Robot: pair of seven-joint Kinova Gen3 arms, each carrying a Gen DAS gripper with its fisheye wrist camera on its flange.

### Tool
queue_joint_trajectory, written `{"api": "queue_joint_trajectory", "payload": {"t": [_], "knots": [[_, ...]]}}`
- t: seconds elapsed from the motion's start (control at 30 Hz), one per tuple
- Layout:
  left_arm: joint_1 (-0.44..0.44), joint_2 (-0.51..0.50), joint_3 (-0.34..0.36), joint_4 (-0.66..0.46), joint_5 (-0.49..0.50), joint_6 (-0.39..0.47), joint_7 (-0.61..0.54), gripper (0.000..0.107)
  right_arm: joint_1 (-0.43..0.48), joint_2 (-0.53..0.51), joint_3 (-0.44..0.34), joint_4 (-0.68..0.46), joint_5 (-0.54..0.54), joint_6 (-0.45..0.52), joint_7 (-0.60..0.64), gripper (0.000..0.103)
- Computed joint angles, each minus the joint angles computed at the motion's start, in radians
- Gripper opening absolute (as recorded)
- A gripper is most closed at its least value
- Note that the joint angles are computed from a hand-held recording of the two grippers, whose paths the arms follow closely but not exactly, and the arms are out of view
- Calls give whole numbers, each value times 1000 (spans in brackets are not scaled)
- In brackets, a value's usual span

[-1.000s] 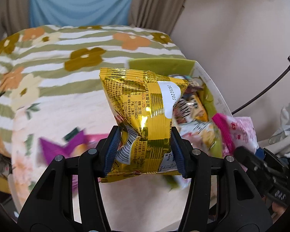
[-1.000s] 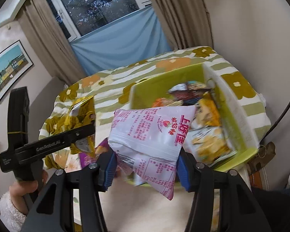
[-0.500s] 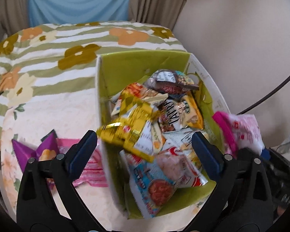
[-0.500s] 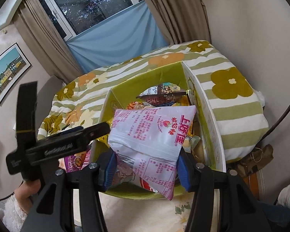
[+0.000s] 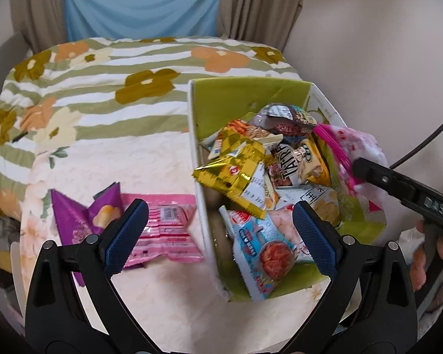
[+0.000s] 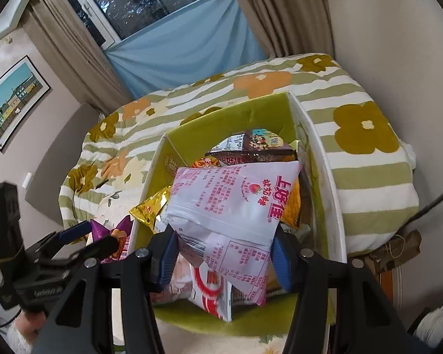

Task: Organize snacks
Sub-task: 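Lower the gold bag and white-pink bag into the green box, open both tools, then move both tools back toward the last snacks on the tray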

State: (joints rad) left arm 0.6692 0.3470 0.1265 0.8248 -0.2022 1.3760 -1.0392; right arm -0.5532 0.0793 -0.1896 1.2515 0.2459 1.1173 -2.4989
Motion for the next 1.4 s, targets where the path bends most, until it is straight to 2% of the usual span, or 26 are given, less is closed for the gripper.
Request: {"api": "queue_joint_trajectory", "payload": {"t": [0.2,0.27,0.33,0.4,0.53,0.87,1.0,1.17,1.4], "knots": [[-18,-16,2,28,18,5,32,98,23,50,16,-30,-72,-18,83,52],[-19,-23,2,44,18,-1,44,98,21,66,20,-41,-83,-13,98,58],[-21,-38,4,73,17,-17,57,97,-3,71,25,-48,-50,4,78,80],[-21,-48,8,91,9,-21,64,97,-21,49,27,-16,-12,-24,49,94],[-26,-70,14,118,-4,-19,72,98,-34,11,15,36,48,-55,-8,102],[-51,-138,33,164,-30,-7,73,98,-45,-22,-23,54,94,-46,-35,102],[-78,-188,40,193,-43,0,66,98,-62,-5,-36,-3,102,-3,0,102],[-175,-282,40,272,5,-31,37,98,-125,25,-47,-81,143,41,-5,102],[-347,-367,11,342,115,-28,-130,98,-286,116,-24,-223,273,126,-133,102]]}}
